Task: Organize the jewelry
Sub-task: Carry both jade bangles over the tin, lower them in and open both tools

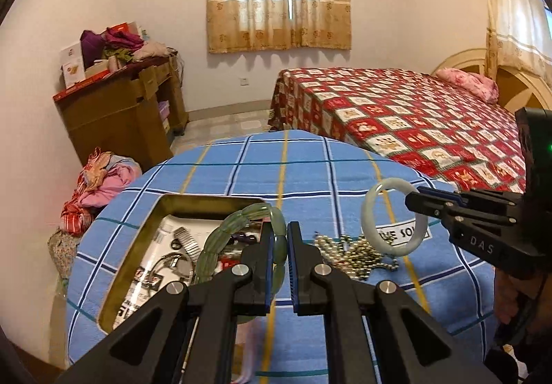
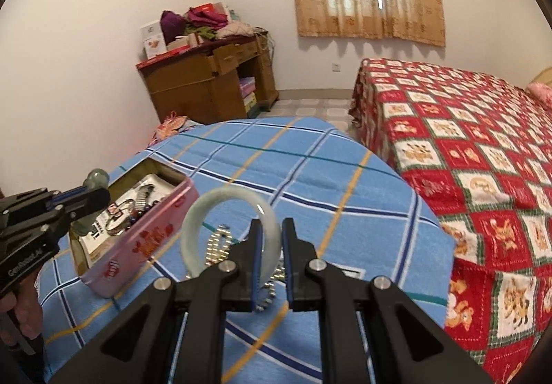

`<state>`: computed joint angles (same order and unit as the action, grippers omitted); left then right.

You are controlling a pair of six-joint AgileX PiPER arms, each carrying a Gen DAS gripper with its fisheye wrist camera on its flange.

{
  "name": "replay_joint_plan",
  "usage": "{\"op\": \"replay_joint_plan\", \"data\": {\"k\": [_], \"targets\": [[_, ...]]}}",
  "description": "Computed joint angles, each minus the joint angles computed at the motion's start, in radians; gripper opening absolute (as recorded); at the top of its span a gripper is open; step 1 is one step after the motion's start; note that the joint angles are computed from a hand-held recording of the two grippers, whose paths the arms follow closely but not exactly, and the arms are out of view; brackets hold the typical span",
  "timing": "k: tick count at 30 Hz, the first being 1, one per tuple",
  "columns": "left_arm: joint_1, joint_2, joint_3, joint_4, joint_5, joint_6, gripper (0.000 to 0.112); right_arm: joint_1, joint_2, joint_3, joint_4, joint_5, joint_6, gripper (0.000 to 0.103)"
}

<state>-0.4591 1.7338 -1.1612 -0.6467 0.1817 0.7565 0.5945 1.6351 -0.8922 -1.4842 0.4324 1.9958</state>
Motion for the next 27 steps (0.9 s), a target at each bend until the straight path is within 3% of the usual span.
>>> {"op": "replay_joint_plan", "data": {"k": [17, 27], "targets": [[0.159, 0.036, -0.023, -0.159, 0.038, 0.107, 0.007, 0.052, 0.137, -0.255, 0.243, -0.007, -0.338, 0.013], [0.195, 0.06, -0.035, -0.175, 0.053, 0.113, 0.007, 0.093, 0.235, -0.417, 0.387, 0.015, -0.545, 0.013]]}}
